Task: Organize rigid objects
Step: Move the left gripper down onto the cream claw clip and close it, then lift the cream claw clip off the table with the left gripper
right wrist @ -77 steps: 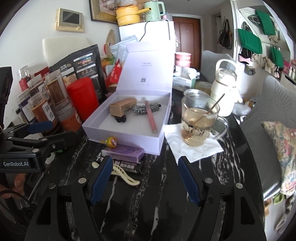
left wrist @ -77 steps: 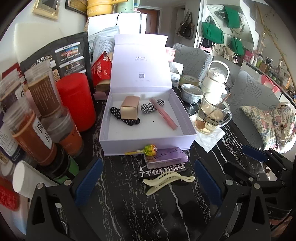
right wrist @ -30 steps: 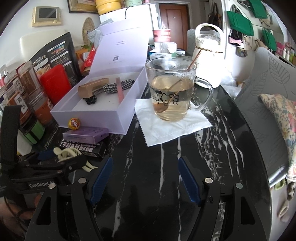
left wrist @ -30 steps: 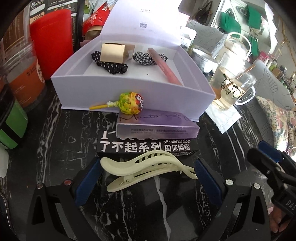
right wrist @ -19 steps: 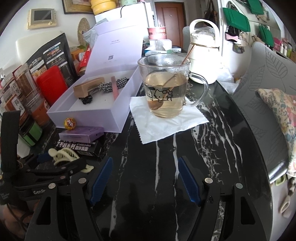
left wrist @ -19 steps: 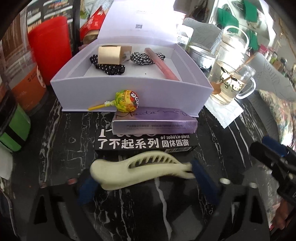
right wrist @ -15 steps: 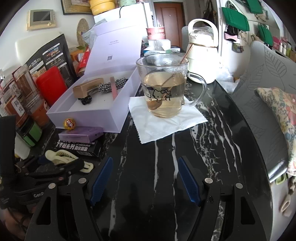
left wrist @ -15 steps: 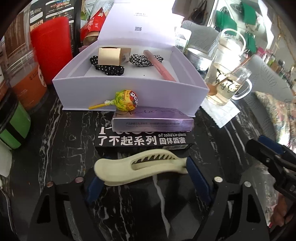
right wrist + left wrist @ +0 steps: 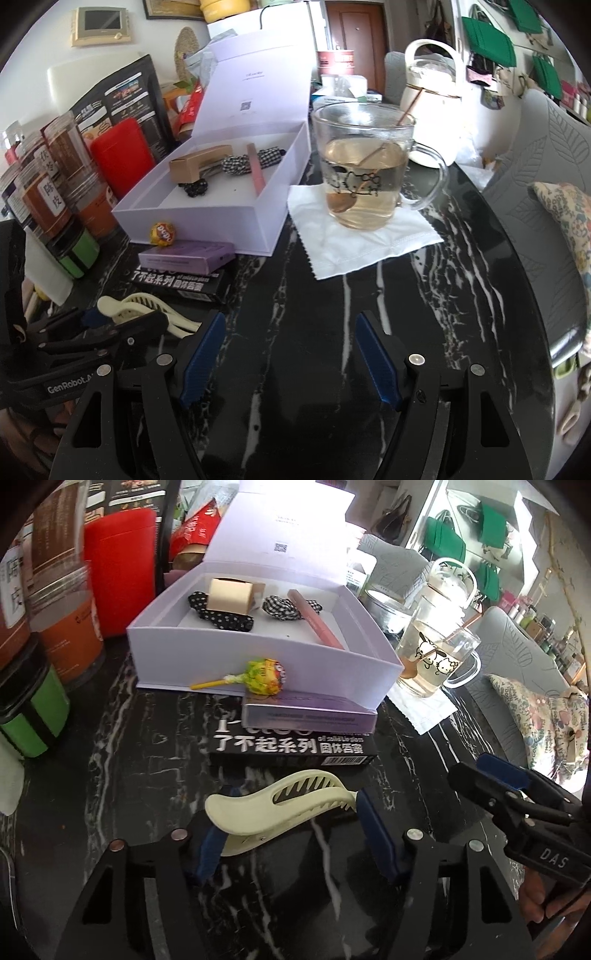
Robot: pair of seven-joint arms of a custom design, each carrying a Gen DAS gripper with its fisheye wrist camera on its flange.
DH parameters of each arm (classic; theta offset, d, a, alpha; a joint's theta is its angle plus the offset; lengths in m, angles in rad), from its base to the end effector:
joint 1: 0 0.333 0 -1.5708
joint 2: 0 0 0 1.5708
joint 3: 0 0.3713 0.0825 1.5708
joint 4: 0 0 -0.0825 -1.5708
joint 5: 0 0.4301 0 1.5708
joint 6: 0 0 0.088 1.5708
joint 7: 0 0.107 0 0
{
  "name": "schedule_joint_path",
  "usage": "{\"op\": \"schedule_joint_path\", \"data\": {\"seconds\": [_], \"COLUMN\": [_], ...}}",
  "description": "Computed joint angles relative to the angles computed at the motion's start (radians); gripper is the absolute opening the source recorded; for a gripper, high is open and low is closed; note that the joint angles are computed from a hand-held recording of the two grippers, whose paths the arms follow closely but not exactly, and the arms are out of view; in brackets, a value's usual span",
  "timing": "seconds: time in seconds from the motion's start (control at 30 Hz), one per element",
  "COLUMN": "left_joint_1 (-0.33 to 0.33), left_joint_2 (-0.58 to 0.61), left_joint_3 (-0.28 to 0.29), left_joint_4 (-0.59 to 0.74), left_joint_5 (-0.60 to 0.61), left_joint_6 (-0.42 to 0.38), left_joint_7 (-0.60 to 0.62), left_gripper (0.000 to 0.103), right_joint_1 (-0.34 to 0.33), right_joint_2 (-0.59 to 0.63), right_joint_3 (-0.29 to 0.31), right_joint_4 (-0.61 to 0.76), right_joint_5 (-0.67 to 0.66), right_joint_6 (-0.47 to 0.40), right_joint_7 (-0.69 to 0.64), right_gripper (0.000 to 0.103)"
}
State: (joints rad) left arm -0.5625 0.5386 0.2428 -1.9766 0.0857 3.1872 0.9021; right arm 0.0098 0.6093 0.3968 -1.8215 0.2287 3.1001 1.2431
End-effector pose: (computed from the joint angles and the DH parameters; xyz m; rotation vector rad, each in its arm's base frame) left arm 0.6711 -0.2499 0.2889 -2.0692 1.7186 -0.8602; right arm 0.7195 0.2396 0.3120 -1.9977 1.3816 -0.3306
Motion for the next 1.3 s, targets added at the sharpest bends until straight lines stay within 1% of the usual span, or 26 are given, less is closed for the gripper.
{"op": "schedule_joint_path", "data": {"seconds": [0.1, 0.17, 0.2, 0.3, 0.33, 0.37, 0.43, 0.47, 0.5, 0.57, 0.6, 0.67, 0.77, 0.83, 0.9, 0.97, 1.03, 1.1, 1.13, 1.2, 1.27, 1.3], "left_joint_1": [-0.025, -0.039, -0.050, -0.114, -0.110, -0.088, 0.013, 0.037, 0.051, 0.096, 0.108, 0.109, 0.085, 0.112, 0.143, 0.151, 0.105, 0.023, -0.006, -0.079, -0.107, -0.120], "left_joint_2": [-0.023, -0.040, -0.050, -0.057, -0.059, -0.061, -0.068, -0.069, -0.072, -0.072, -0.071, -0.070, -0.068, -0.071, -0.078, -0.087, -0.091, -0.090, -0.088, -0.084, -0.079, -0.073], "left_joint_3": [0.032, 0.052, 0.067, 0.141, 0.140, 0.121, 0.023, 0.000, -0.012, -0.057, -0.068, -0.070, -0.047, -0.075, -0.106, -0.111, -0.060, 0.031, 0.062, 0.144, 0.177, 0.192], "left_joint_4": [-0.038, -0.067, -0.085, -0.113, -0.118, -0.121, -0.127, -0.135, -0.140, -0.148, -0.149, -0.146, -0.144, -0.145, -0.146, -0.150, -0.153, -0.158, -0.159, -0.160, -0.157, -0.149], "left_joint_5": [-0.005, -0.015, -0.021, -0.045, -0.049, -0.053, -0.062, -0.067, -0.076, -0.092, -0.100, -0.115, -0.134, -0.142, -0.151, -0.154, -0.149, -0.139, -0.132, -0.117, -0.099, -0.094], "left_joint_6": [0.016, 0.028, 0.036, 0.033, 0.030, 0.028, 0.028, 0.053, 0.062, 0.089, 0.098, 0.092, 0.086, 0.089, 0.079, 0.060, 0.043, 0.034, 0.031, 0.034, 0.048, 0.044], "left_joint_7": [-0.009, -0.012, -0.013, -0.016, -0.014, -0.009, 0.007, 0.009, 0.015, 0.036, 0.051, 0.083, 0.121, 0.138, 0.150, 0.157, 0.153, 0.134, 0.126, 0.107, 0.114, 0.123], "left_gripper": [0.063, 0.061, 0.059, 0.052, 0.052, 0.052, 0.052, 0.052, 0.052, 0.052, 0.052, 0.052, 0.052, 0.052, 0.052, 0.052, 0.052, 0.052, 0.052, 0.052, 0.052, 0.055], "right_joint_1": [-0.002, 0.007, 0.011, 0.013, 0.013, 0.018, 0.044, 0.055, 0.063, 0.073, 0.081, 0.099, 0.110, 0.120, 0.139, 0.147, 0.142, 0.123, 0.116, 0.118, 0.114, 0.112], "right_joint_2": [0.009, 0.012, 0.015, 0.023, 0.027, 0.031, 0.036, 0.036, 0.038, 0.041, 0.042, 0.041, 0.041, 0.043, 0.041, 0.038, 0.035, 0.037, 0.038, 0.039, 0.041, 0.043], "right_joint_3": [0.013, 0.010, 0.011, 0.023, 0.029, 0.029, 0.011, 0.003, -0.003, -0.008, -0.014, -0.033, -0.044, -0.054, -0.078, -0.088, -0.082, -0.060, -0.052, -0.053, -0.049, -0.047], "right_joint_4": [0.009, 0.017, 0.022, 0.034, 0.041, 0.049, 0.064, 0.069, 0.072, 0.079, 0.084, 0.089, 0.093, 0.098, 0.103, 0.101, 0.094, 0.091, 0.090, 0.092, 0.095, 0.098], "right_joint_5": [0.001, 0.001, 0.001, 0.009, 0.012, 0.013, 0.013, 0.013, 0.014, 0.018, 0.020, 0.021, 0.026, 0.026, 0.020, 0.016, 0.022, 0.033, 0.036, 0.036, 0.034, 0.034], "right_joint_6": [-0.011, -0.021, -0.025, -0.031, -0.038, -0.046, -0.058, -0.062, -0.065, -0.073, -0.080, -0.084, -0.087, -0.098, -0.115, -0.115, -0.101, -0.095, -0.093, -0.093, -0.096, -0.098], "right_joint_7": [-0.004, -0.007, -0.010, -0.022, -0.027, -0.032, -0.033, -0.034, -0.037, -0.042, -0.042, -0.038, -0.038, -0.034, -0.026, -0.028, -0.031, -0.042, -0.048, -0.052, -0.063, -0.068], "right_gripper": [0.073, 0.073, 0.073, 0.073, 0.073, 0.073, 0.073, 0.073, 0.073, 0.073, 0.073, 0.073, 0.073, 0.073, 0.073, 0.073, 0.073, 0.073, 0.073, 0.073, 0.073, 0.073]}}
